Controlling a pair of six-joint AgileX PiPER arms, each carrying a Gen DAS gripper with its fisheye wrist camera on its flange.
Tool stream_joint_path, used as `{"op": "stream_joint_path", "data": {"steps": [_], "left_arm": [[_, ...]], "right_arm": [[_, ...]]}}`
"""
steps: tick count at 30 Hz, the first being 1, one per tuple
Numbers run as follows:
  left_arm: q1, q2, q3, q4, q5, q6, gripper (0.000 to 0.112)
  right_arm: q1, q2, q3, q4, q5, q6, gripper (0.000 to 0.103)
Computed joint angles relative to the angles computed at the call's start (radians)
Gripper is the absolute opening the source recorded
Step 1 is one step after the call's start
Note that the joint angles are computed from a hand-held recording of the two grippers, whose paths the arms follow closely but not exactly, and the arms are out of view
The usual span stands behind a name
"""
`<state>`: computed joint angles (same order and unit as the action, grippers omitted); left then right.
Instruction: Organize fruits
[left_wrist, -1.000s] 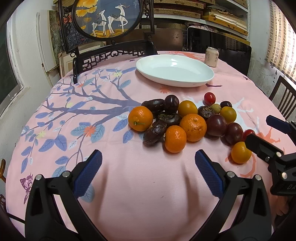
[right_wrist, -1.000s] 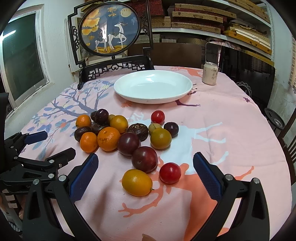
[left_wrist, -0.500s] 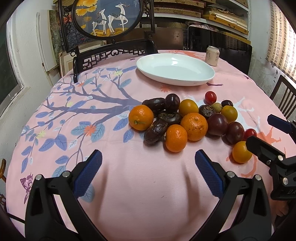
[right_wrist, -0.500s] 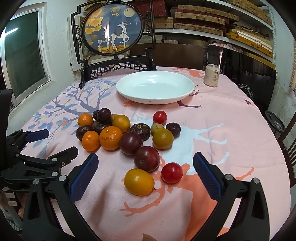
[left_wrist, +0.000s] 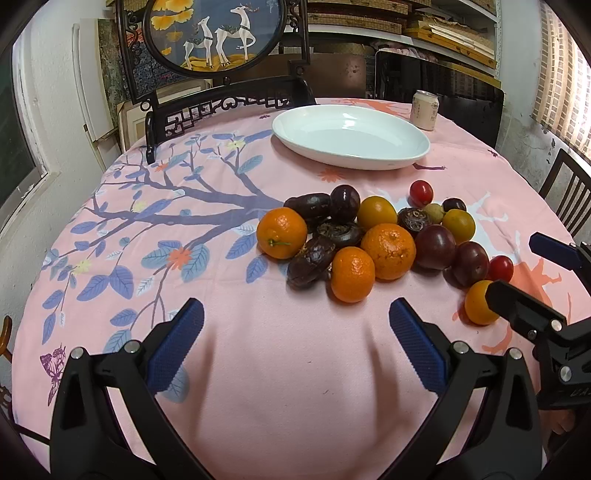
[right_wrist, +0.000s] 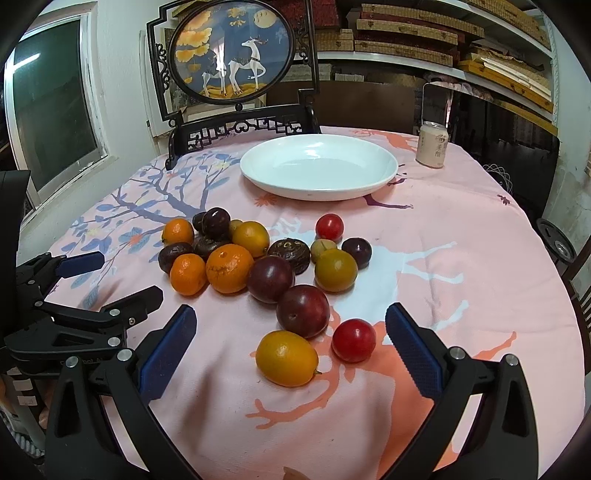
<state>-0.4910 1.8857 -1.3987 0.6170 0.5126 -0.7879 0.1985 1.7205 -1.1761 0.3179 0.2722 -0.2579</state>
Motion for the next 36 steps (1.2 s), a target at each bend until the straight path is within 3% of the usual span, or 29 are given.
{"op": "stream_joint_path", "data": {"steps": [15, 17, 23, 29, 34, 36], "left_arm": [[0.006, 0.007, -0.009, 0.021, 0.021, -0.044, 0.101], [0.015, 0.004, -0.010, 0.015, 0.019, -0.047, 0.101], [0.039, -0.007, 0.000, -0.045, -0.012, -0.009, 0.095], [0.044, -0.006, -0.002, -0.136, -0.038, 0.097, 0.074], [0.046, 0.030, -0.050, -0.267, -0.008, 0.253, 0.038], [0.048, 0.047, -0.073, -0.300, 0.010, 0.289, 0.037]], "right_arm": [[0.020, 0.017, 0.001, -0.070, 0.041, 0.049, 0.101], [0.024, 0.016, 0.007, -0.073, 0.037, 0.047, 0.091], [0.012, 0.031, -0.012, -0.042, 0.070, 0.023, 0.075], [-0.009, 0.020, 0.013, 0.066, 0.095, -0.083, 0.061], [-0.023, 0.021, 0.012, 0.139, 0.124, -0.156, 0.059], [-0.026, 0.030, 0.000, 0.134, 0.139, -0.146, 0.059]]}}
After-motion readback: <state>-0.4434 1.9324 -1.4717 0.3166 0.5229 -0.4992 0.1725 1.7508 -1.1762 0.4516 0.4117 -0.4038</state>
